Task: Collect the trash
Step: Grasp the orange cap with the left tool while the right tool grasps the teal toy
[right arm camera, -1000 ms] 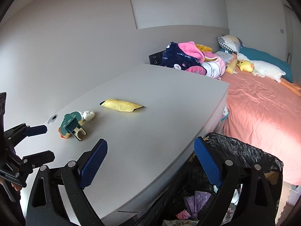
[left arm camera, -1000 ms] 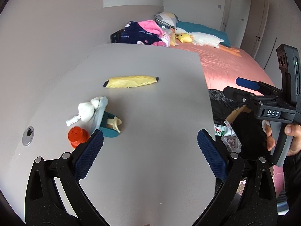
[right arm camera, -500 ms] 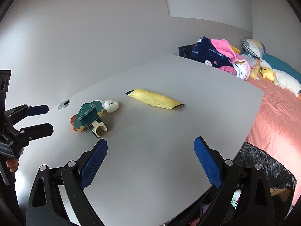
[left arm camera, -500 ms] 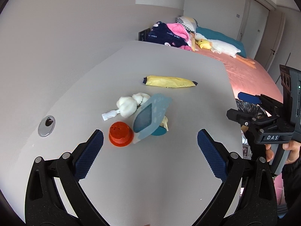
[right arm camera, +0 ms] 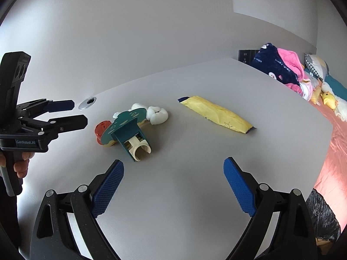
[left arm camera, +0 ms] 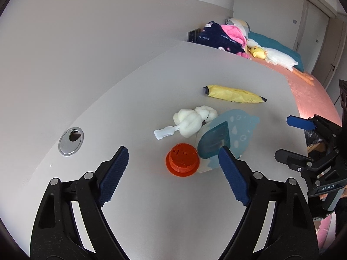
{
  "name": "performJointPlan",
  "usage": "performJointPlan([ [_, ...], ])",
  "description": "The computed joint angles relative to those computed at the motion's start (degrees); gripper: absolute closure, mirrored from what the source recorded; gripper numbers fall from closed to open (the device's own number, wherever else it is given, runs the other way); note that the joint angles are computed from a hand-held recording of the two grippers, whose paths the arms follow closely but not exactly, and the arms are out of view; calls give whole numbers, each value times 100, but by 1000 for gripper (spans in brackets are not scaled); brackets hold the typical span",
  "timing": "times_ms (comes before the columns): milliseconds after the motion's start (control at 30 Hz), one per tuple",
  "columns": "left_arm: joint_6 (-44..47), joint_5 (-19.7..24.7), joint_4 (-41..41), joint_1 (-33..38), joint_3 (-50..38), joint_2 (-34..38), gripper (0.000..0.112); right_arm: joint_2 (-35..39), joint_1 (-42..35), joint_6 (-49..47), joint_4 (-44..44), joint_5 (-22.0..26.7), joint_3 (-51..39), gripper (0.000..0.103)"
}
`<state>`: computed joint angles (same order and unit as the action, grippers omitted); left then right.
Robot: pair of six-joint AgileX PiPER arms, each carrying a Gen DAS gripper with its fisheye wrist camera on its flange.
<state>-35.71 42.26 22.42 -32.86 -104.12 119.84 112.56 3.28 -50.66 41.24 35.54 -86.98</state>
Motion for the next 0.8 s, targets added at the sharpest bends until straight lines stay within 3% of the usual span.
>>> performJointPlan([
  [367, 593, 448, -481, 167, -925, 807, 35, 670, 570, 426, -910, 417, -972, 10],
  [600, 875, 622, -829, 298, -1255, 1086, 41, 1097, 835, 811, -1411, 588, -1562, 18],
  [800, 962, 457, -1070, 382, -1172, 1085, 54, 1448, 968, 998, -1669, 784, -2075, 34],
])
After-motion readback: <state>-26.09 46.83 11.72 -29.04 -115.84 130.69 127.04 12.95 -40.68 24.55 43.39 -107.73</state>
